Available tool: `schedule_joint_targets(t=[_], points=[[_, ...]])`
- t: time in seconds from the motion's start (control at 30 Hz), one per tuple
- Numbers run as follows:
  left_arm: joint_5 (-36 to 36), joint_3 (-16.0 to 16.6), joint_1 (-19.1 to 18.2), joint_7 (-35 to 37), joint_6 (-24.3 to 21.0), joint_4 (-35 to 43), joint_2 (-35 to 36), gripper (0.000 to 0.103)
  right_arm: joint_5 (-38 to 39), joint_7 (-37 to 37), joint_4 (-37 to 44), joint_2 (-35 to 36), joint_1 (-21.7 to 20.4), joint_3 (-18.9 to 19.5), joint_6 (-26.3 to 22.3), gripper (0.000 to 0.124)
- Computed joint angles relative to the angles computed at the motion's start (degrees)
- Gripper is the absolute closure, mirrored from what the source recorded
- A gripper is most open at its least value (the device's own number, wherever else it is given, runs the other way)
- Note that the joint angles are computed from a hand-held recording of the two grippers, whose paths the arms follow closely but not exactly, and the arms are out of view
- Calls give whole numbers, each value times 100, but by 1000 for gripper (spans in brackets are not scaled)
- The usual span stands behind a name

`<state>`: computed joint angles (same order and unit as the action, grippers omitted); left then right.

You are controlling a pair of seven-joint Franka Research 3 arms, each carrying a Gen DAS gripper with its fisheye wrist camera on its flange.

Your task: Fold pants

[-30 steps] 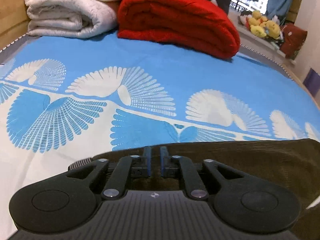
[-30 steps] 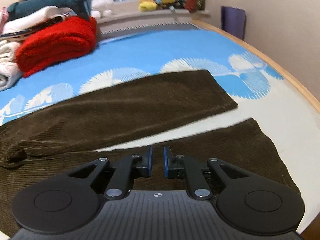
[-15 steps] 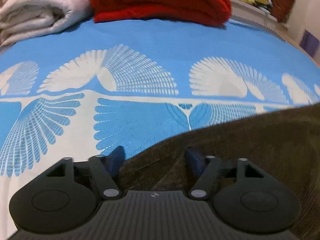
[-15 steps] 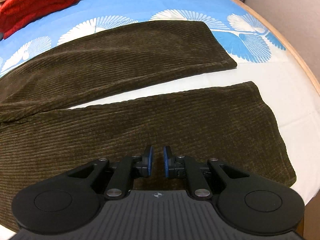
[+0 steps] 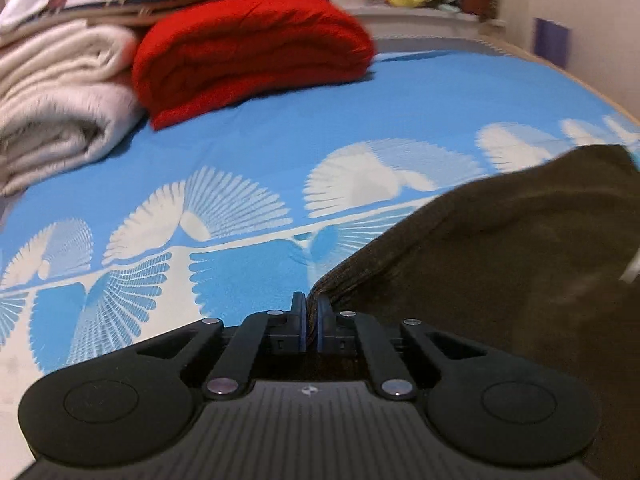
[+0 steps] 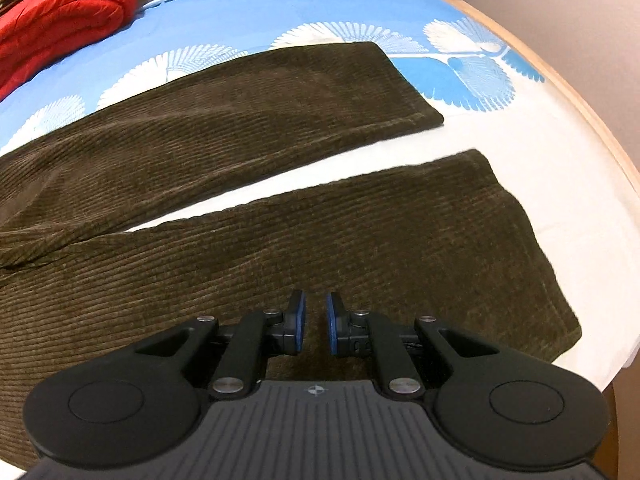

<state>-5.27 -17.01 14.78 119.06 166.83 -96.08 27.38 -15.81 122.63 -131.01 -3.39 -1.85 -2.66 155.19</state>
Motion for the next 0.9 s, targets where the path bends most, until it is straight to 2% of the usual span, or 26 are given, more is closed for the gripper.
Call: schedule_joint_targets(t=[0.07, 0.17, 0.2, 0.27, 0.33, 0.37, 0.43, 0.5, 0.6, 0.73, 0.8, 0.9], points=[[-435, -484, 438, 451, -8, -775, -680, 99, 204, 8, -77, -27, 20, -5, 34, 112], [-1766, -1127, 1061, 1734, -328, -1971, -1884, 99, 489, 54, -178, -96, 37, 7, 92, 112], [-2251, -1211, 1158, 2233, -467, -2366, -2303, 99, 549, 66, -233, -139, 40, 17, 146, 112], [-2839, -1119, 1109, 2890, -826, -2991, -2948, 100, 599, 51, -304, -203, 47, 57, 150, 112], [-2767, -951, 990, 3053, -1141, -3396, -3259, 102, 671, -40, -364, -265, 52, 76, 138, 112], [-2571, -894, 952, 2945, -1199, -3509, -3312, 103, 700, -68, -396, -293, 50, 87, 157, 112], [-2347, -754, 908, 2549, -1303, -3573, -3332, 95, 738, -71, -432, -331, 34, 112, 173, 112], [-2389, -538, 917, 1817, -1628, -3375, -3227, 62, 844, -77, -468, -362, 23, 114, 201, 112], [-2441, -182, 921, 588, -2371, -2917, -2954, 59, 1118, -169, -521, -377, 27, 97, 331, 112], [-1479, 198, 742, -1140, -3032, -2292, -2335, 59, 1338, -230, -578, -383, 25, 117, 634, 112], [-1169, 398, 589, -1714, -3343, -1965, -2025, 58, 1351, -251, -574, -357, 13, 140, 800, 112], [-1090, 658, 366, -2134, -3476, -1714, -1767, 56, 1643, -525, -539, -273, 81, 106, 1104, 112]])
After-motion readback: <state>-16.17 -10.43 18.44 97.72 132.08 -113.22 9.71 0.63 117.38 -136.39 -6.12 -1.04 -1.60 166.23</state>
